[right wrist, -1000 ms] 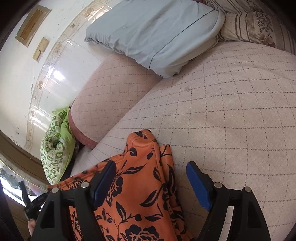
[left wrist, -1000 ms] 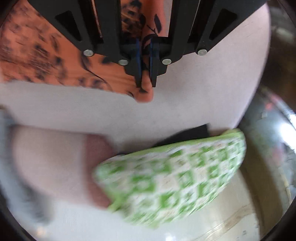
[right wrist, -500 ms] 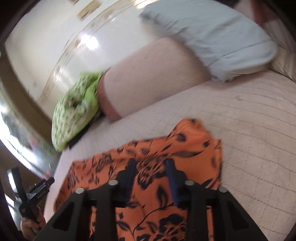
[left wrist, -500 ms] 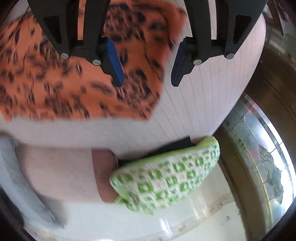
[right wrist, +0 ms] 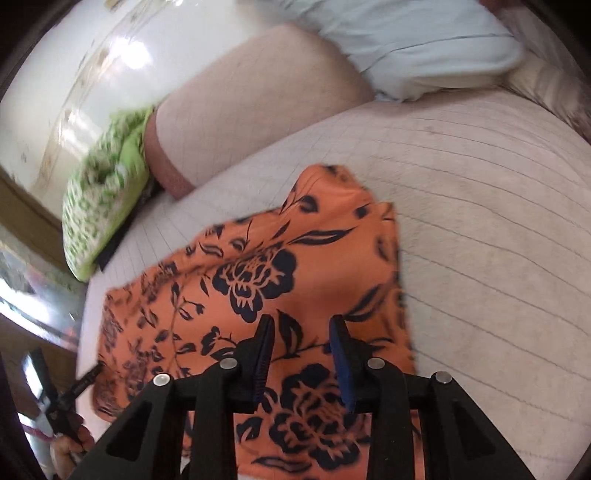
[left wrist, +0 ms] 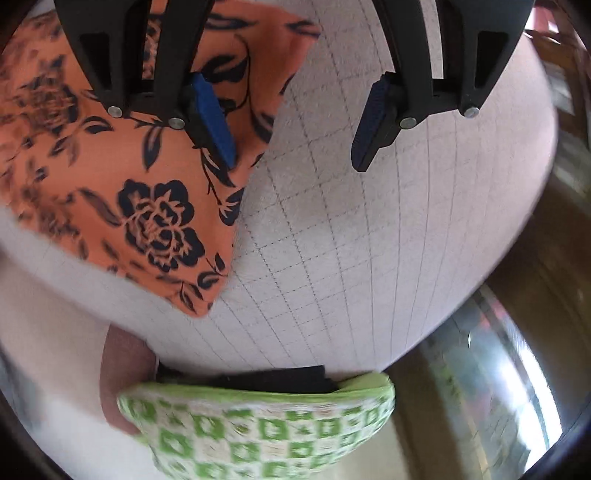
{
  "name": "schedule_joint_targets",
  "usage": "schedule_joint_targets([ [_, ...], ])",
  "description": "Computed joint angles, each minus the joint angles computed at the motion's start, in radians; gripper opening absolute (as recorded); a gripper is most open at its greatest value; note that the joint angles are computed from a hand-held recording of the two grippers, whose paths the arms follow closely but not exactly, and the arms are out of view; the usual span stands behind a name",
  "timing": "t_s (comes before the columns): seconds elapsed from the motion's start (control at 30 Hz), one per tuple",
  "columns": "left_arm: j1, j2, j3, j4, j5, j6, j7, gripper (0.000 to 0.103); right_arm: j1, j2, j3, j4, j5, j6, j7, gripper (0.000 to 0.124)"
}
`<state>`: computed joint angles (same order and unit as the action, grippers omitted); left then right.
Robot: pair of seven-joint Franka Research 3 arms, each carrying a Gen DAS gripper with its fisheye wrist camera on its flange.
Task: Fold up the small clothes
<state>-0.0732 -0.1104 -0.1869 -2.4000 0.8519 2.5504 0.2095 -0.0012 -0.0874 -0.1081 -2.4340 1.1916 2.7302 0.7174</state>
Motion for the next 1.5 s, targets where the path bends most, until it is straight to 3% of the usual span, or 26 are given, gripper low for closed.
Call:
schedule_joint_targets([
  [0.07,0.001,-0.031,0.007,-0.035,-0.011,0.054,0.016,0.067,-0.004,-0.051,-0.02,-0.029,0.099,-0.046,-0.083,0.034],
  [0.13,-0.005,-0.035,-0.005,-0.048,-0.018,0.054,0.056,0.067,0.003,-0.101,-0.017,-0.065,0.112,-0.055,-0.141,0.034],
  [0.23,-0.029,0.01,-0.024,-0.026,-0.057,-0.027,0.125,0.067,0.018,-0.128,0.009,-0.104,-0.062,-0.079,-0.069,0.034],
  [0.37,-0.041,0.018,-0.025,-0.029,0.001,-0.076,0.098,0.072,0.01,-0.061,0.045,-0.109,-0.386,-0.111,0.183,0.034],
  [0.4,-0.046,0.005,-0.024,-0.035,-0.012,-0.088,0.098,0.072,0.012,-0.04,0.035,-0.104,-0.401,-0.126,0.195,0.034],
  [0.5,-0.04,-0.063,-0.012,-0.09,-0.046,-0.037,0.068,0.071,0.008,-0.083,-0.003,-0.111,-0.341,-0.171,0.162,0.034],
  [0.57,-0.033,-0.115,-0.021,-0.124,-0.047,-0.031,0.043,0.072,0.005,-0.137,-0.041,-0.135,-0.25,-0.171,0.073,0.034],
  [0.63,-0.03,-0.155,-0.023,-0.155,-0.074,-0.024,0.04,0.077,-0.008,-0.164,-0.071,-0.143,-0.185,-0.158,0.03,0.05],
  [0.67,-0.027,-0.167,-0.014,-0.17,-0.097,-0.003,0.052,0.082,-0.019,-0.17,-0.089,-0.145,-0.152,-0.158,0.019,0.075],
  [0.7,-0.024,-0.174,-0.002,-0.184,-0.128,0.026,0.069,0.084,-0.027,-0.16,-0.103,-0.135,-0.115,-0.165,0.011,0.078],
  [0.83,0.004,-0.153,0.025,-0.2,-0.222,0.078,0.147,0.084,-0.093,-0.11,-0.135,-0.082,-0.099,-0.265,0.051,0.078],
  [1.1,0.016,-0.117,0.051,-0.217,-0.363,0.234,0.343,0.084,-0.18,0.042,-0.111,0.017,-0.089,-0.434,0.098,0.078],
  [1.27,0.035,-0.143,0.038,-0.236,-0.425,0.267,0.367,0.084,-0.192,0.045,-0.08,0.009,-0.093,-0.417,0.116,0.078],
  [1.33,0.038,-0.135,0.018,-0.218,-0.422,0.213,0.37,0.084,-0.192,0.047,-0.075,0.01,-0.099,-0.406,0.126,0.078],
  [1.43,-0.026,-0.121,0.06,-0.223,-0.582,0.177,0.47,0.084,-0.2,0.071,-0.078,0.013,-0.092,-0.448,0.17,0.079],
  [1.5,-0.039,-0.16,0.069,-0.275,-0.661,0.216,0.472,0.084,-0.204,0.044,-0.077,-0.018,-0.065,-0.433,0.159,0.078],
])
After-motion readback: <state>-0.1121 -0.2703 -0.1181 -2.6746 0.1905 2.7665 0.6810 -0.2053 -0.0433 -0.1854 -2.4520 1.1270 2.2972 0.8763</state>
